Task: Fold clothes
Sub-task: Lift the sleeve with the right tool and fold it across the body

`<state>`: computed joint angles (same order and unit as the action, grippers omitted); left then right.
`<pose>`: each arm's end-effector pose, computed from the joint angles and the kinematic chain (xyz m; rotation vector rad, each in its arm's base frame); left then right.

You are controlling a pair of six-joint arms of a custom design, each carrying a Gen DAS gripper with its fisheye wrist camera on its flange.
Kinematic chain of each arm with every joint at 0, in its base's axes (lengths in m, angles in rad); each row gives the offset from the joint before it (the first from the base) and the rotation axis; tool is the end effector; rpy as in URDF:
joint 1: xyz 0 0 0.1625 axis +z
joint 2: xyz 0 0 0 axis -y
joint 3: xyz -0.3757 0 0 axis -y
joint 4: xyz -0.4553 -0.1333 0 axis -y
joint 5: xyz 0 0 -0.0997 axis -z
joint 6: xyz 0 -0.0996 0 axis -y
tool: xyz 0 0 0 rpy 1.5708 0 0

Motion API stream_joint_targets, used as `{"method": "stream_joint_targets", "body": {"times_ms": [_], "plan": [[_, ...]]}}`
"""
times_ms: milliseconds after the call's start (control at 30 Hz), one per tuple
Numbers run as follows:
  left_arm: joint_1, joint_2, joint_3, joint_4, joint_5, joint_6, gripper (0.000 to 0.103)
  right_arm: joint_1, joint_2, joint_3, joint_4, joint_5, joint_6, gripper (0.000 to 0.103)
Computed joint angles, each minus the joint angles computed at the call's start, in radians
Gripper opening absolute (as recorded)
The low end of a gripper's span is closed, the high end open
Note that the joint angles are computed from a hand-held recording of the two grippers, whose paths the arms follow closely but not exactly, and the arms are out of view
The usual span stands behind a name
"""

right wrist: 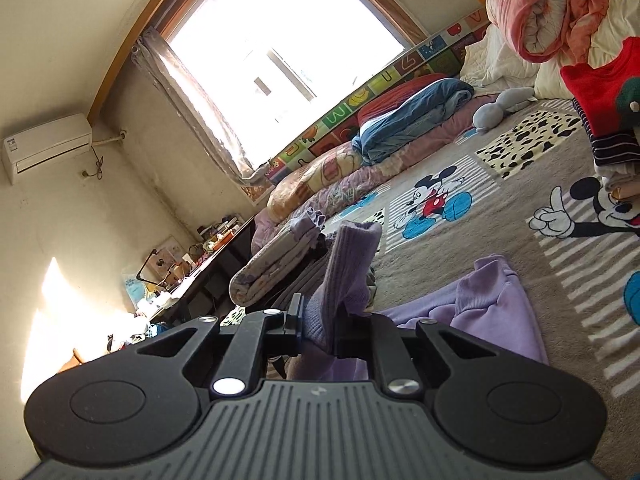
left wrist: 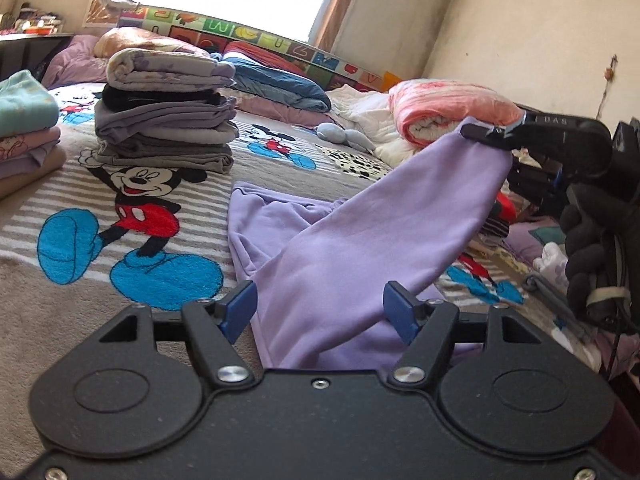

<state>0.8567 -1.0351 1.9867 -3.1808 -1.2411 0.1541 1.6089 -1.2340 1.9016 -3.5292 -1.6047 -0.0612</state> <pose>-0.2630 -0.5562 0.1013 1.0420 2.6293 -1.0569 0.1529 -0.5995 0.3035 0.0914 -2.4756 1.8646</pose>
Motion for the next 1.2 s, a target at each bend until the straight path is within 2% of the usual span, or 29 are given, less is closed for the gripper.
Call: {"method": "stream_joint_targets", "body": {"times_ms": [67,233,300,567,700,733,767,900,967,1000,1033,1200], "plan": [[-0.022,0.009,0.004,0.018,0.04,0.049,0.068,-0.007,-0.019,0.02,-0.008,0.002,0.0,0.015],[-0.048,0.028,0.008,0.057,0.09,0.151,0.039,-0.031,-0.07,0.074,-0.039,0.019,0.007,0.015],[-0.053,0.032,0.008,0.07,0.093,0.171,0.034,-0.043,-0.095,0.1,-0.06,0.034,0.014,0.015],[-0.045,0.039,0.001,0.116,0.025,0.207,0.032,-0.094,-0.184,0.182,-0.077,0.078,0.007,0.015],[-0.016,0.023,-0.009,0.163,-0.088,0.161,0.034,-0.127,-0.218,0.225,-0.093,0.092,0.019,0.015],[-0.004,0.016,-0.012,0.175,-0.126,0.15,0.042,-0.135,-0.225,0.235,-0.097,0.096,0.023,0.015],[0.004,0.008,-0.011,0.173,-0.158,0.134,0.045,-0.142,-0.23,0.243,-0.102,0.099,0.027,0.015],[0.049,-0.016,-0.008,0.084,-0.263,0.025,0.044,-0.169,-0.251,0.27,-0.112,0.109,0.038,0.015],[0.061,-0.022,-0.009,0.061,-0.266,-0.012,0.044,-0.181,-0.259,0.28,-0.117,0.113,0.044,0.015],[0.059,-0.025,-0.008,0.061,-0.241,-0.009,0.042,-0.187,-0.262,0.282,-0.117,0.114,0.048,0.015],[0.054,-0.025,-0.007,0.07,-0.215,0.002,0.035,-0.193,-0.266,0.284,-0.117,0.116,0.052,0.015],[0.03,-0.013,-0.013,0.147,-0.183,0.095,0.029,-0.21,-0.278,0.29,-0.107,0.122,0.045,0.015]]}}
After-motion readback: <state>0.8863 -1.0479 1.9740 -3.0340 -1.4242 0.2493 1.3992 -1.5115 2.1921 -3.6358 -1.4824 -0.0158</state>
